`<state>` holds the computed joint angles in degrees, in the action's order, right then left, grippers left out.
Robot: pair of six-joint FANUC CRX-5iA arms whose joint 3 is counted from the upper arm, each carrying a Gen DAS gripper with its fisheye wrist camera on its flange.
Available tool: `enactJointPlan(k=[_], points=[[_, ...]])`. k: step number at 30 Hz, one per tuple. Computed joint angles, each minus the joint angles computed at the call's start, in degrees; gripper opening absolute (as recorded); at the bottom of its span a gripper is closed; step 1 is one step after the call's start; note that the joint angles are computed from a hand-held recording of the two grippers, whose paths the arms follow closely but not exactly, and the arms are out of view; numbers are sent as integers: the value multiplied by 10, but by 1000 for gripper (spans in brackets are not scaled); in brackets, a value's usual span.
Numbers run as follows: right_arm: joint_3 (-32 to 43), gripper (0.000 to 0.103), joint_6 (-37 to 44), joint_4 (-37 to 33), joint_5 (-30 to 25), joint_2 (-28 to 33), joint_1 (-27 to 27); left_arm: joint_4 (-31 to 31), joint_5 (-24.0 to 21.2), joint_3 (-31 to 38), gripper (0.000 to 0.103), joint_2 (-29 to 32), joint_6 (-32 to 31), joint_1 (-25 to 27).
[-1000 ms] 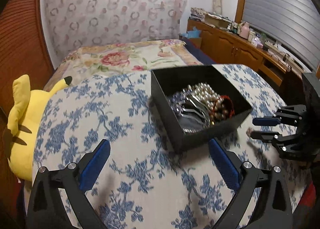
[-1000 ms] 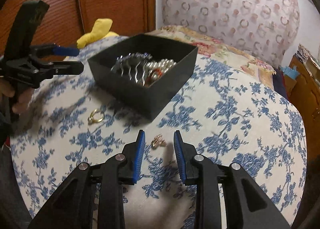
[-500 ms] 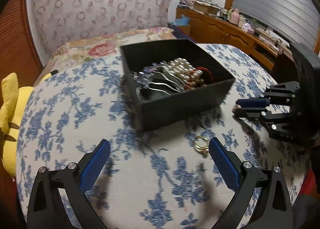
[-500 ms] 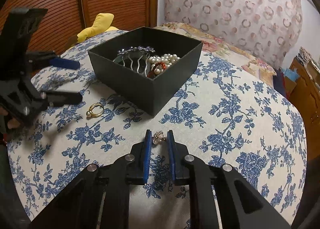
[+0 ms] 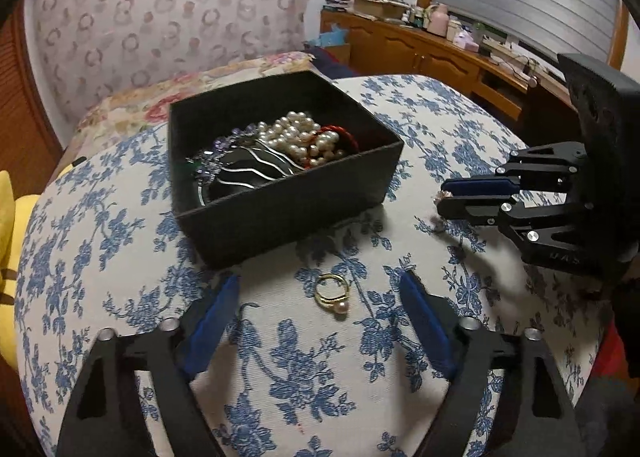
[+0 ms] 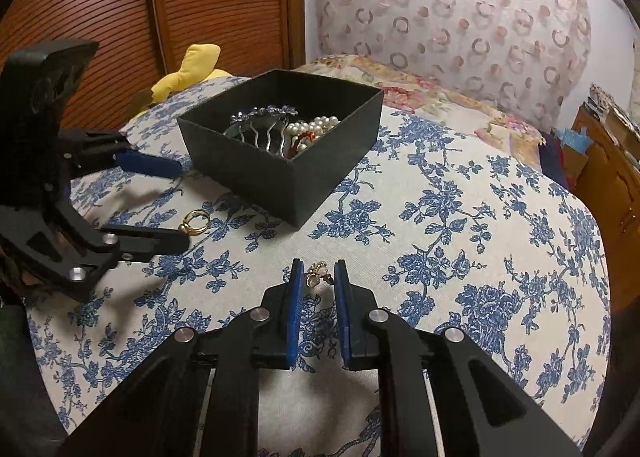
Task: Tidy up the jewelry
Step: 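Grasp the gold pearl ring with the left tool while the right tool grasps the gold earring, then carry the ring and earring into the black box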
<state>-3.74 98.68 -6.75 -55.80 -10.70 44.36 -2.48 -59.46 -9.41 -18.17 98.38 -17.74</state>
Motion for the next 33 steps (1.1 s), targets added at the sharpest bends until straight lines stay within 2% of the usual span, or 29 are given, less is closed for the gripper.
enactJointPlan(k=[4, 8, 9, 10, 20, 33], points=[[-1, 17, 2, -3, 1, -3, -2, -1, -5, 5, 48, 10, -3, -4], [-2, 17, 2, -3, 2, -5, -2, -18, -9, 10, 32, 14, 1, -13], [-1, 17, 2, -4, 2, -4, -3, -21, -10, 12, 23, 15, 1, -16], [-1, 17, 2, -4, 2, -4, -3, -16, -10, 11, 19, 14, -5, -14], [8, 17, 7, -6, 5, -4, -1, 2, 4, 5, 19, -9, -10, 8], [69, 17, 24, -22, 33, 20, 10, -14, 30, 48, 19, -6, -11, 33]])
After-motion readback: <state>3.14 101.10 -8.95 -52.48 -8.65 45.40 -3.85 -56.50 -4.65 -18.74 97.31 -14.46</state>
